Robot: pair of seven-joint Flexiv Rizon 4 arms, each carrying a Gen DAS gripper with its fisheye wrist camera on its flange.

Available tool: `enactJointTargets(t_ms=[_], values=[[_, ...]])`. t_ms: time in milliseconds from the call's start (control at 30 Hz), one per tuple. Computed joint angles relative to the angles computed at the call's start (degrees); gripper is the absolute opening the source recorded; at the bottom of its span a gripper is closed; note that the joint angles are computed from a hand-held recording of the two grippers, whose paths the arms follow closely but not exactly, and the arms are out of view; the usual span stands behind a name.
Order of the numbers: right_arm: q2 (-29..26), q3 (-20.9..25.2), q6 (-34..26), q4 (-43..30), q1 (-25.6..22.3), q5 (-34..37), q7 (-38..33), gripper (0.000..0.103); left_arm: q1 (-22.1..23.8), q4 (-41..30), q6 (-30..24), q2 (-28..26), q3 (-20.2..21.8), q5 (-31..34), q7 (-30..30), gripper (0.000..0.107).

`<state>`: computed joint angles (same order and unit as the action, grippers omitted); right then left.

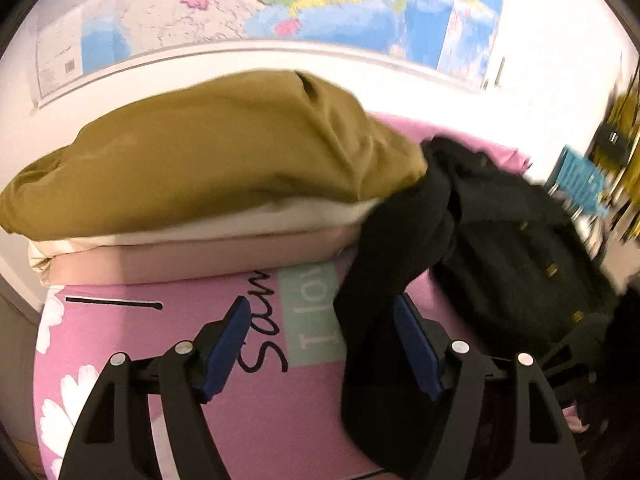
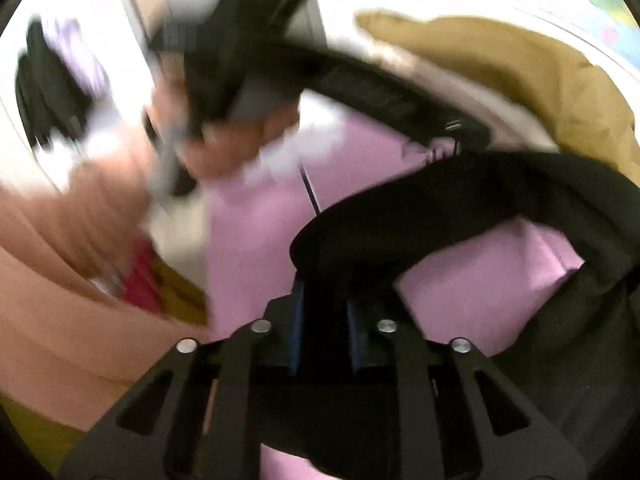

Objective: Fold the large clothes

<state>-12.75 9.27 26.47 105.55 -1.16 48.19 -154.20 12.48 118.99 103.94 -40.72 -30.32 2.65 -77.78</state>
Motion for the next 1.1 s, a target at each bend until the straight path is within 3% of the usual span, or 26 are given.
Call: enactJointTargets(t_ms=[67, 133, 233, 367, 567, 700, 767, 833, 900, 1033, 1100], values=[[-0.53, -1.75, -8.61, -5.46, -4.09, 6.02, 1.35, 0.015, 7.92, 1.44, 0.78, -1.39, -8.4, 2.14, -0.09, 0.071], [-1.14, -3.53, -15.65, -10.45, -8.42, 13.0, 2.68, 0.015, 12.33, 2.29, 3.19, -1.8, -12.8, 4.46, -0.77, 0.071], [-3.12, -6.06, -22.63, -17.62, -14.82, 22.96, 7.32, 0.015, 13.86, 1.64, 5.52, -1.6, -14.77, 7.35, -1.97, 0.072], [-5.44, -8.38, -21.78, -22.81, -21.78, 29.76, 11.7, 0.015, 10.56, -1.03, 3.71, -1.53, -13.05, 8.44, -2.02, 0.072], [-9.49, -10.79, -12.38, -22.46, -27.54, 24.43, 20.13, 0.02, -1.1, -10.03, -4.7, -5.71, -7.85, 4.48, 4.42, 0.072], [-15.95, -12.82, -6.24, -21.9, -28.47, 17.19, 31.74, 0.026, -10.17, -17.92, -11.02, -8.53, -2.14, 0.82, 9.2, 0.072], [-18.52, -13.51, -2.9, -21.04, -27.21, 12.44, 37.39, 0.034, -17.01, -23.57, -13.96, -10.02, 3.65, -1.16, 10.03, 0.072], [-19.32, -12.62, -0.49, -18.95, -27.7, 11.49, 38.35, 0.043, -21.29, -27.92, -16.77, -11.42, 7.45, -3.22, 10.54, 0.072], [-18.81, -11.28, 2.79, -17.51, -29.04, 12.33, 36.79, 0.073, -23.9, -32.22, -20.27, -13.19, 9.34, -5.93, 10.79, 0.069], [-14.12, -7.71, 7.49, -13.1, -31.23, 11.81, 30.22, 0.085, -25.77, -34.96, -20.94, -14.3, 10.31, -9.02, 12.95, 0.069], [-11.54, -6.99, 11.84, -10.42, -28.76, 7.38, 27.85, 0.089, -26.69, -35.5, -20.5, -14.48, 10.91, -10.33, 13.89, 0.069]])
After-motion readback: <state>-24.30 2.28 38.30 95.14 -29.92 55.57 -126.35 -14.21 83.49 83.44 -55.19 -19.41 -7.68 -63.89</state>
